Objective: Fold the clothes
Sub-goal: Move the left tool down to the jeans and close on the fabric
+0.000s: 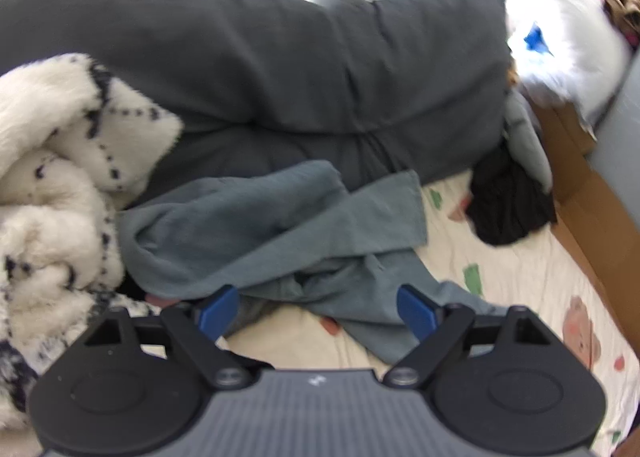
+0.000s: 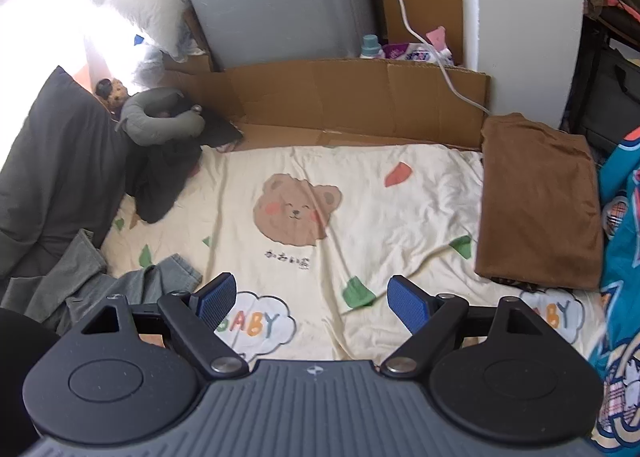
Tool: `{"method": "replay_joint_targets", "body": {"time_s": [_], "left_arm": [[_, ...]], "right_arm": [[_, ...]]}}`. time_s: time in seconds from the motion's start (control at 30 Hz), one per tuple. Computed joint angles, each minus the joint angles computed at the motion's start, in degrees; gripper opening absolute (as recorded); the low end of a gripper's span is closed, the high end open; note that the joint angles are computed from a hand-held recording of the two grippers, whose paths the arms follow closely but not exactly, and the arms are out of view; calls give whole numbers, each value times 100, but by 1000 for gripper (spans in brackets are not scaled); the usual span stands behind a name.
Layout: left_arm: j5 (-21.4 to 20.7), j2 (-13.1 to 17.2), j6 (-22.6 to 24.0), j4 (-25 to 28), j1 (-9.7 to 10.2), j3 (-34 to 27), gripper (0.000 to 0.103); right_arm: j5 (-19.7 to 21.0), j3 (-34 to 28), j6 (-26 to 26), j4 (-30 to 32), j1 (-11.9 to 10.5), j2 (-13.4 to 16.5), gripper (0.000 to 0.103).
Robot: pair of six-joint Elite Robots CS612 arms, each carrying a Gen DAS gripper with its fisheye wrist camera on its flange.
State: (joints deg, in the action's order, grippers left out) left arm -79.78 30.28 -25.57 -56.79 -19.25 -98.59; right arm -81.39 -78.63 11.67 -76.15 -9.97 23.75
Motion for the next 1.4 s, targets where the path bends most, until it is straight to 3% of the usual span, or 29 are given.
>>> {"method": "replay_joint_targets", "body": {"time_s": [0.13,0.23,0.37,0.5,0.73,0.9,1.0,1.13,1.4], "left_arm": [[27,19,28,-63,98,87,88],[-210,61,174,-214,180,160,82],[-400,163,792,-455,199,260,80],[-446,137,1190,-281,201,568,80],[-162,25,2002,9,182,1141,80],[-97,-41,2124,192,188,1467,80],[235,-16,2425,278,156,1561,79],[214,-69,2148,525,233,1734,71],[718,-6,2304,622,252,1782,73]], "right_arm": [[237,67,75,-157,-17,23,85],[354,175,172,-275,-3,20,85],[415,344,147,-419,46,16,85],[390,511,80,-473,105,-10,85],[505,552,9,-592,129,-5,85],[522,587,152,-603,115,-12,85],[519,611,175,-576,105,0,85],[578,643,247,-487,83,56,85],[555,600,490,-112,79,174,85]]}}
